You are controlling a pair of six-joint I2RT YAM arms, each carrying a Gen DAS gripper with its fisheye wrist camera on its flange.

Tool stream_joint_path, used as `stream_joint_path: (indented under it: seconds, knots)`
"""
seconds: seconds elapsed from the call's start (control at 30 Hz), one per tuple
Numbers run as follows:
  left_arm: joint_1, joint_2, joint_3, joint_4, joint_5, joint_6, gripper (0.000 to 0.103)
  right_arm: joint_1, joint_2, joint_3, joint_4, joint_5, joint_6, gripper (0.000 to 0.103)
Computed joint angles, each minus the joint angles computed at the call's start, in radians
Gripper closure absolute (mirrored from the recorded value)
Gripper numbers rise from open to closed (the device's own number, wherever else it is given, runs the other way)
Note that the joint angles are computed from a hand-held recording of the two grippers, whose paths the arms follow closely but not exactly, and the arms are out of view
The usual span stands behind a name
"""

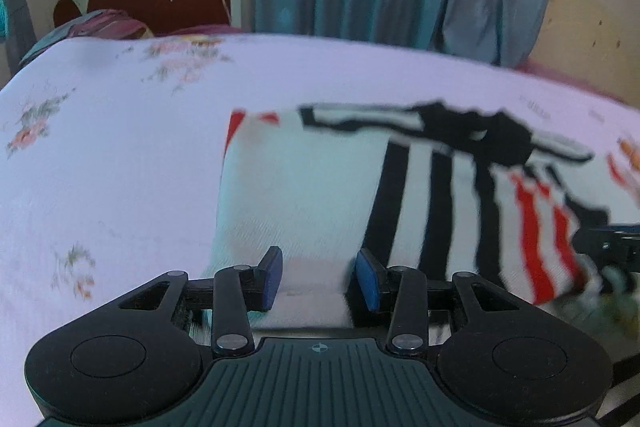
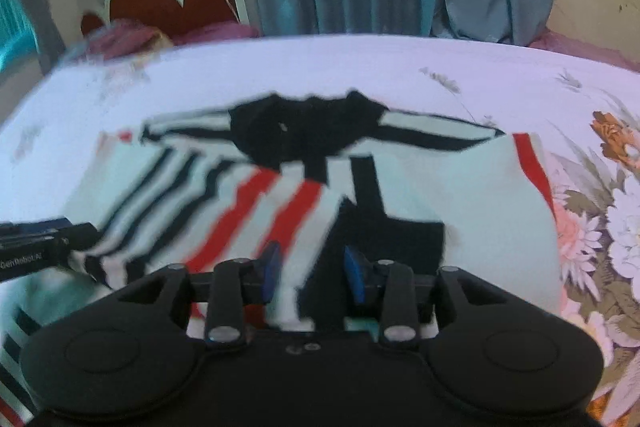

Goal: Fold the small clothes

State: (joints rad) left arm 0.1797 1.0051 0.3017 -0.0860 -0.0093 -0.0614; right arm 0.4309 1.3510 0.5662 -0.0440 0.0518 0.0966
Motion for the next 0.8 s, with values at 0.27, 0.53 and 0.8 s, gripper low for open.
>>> stream_joint_path:
  seconds: [0.27, 0.53, 0.8]
  knots:
    - [-0.04, -0.085, -0.006, -0.071, -0.061, -0.054, 0.062, -0.068, -0.041, -0.018, -0.038, -0.03, -0.043, 0.065]
    - [-0.134, -0.07, -0.009, -0.081, -0.156, -0.113, 0.062, -0.073, -0.038, -0.025, -0.031, -0.051, -0.063, 0.061]
    - [-0.229, -0.182, 0.03, -0.24, -0.213, -0.208, 0.062, -0.086, -0.176, -0.065, -0.09, -0.142, -0.057, 0.059]
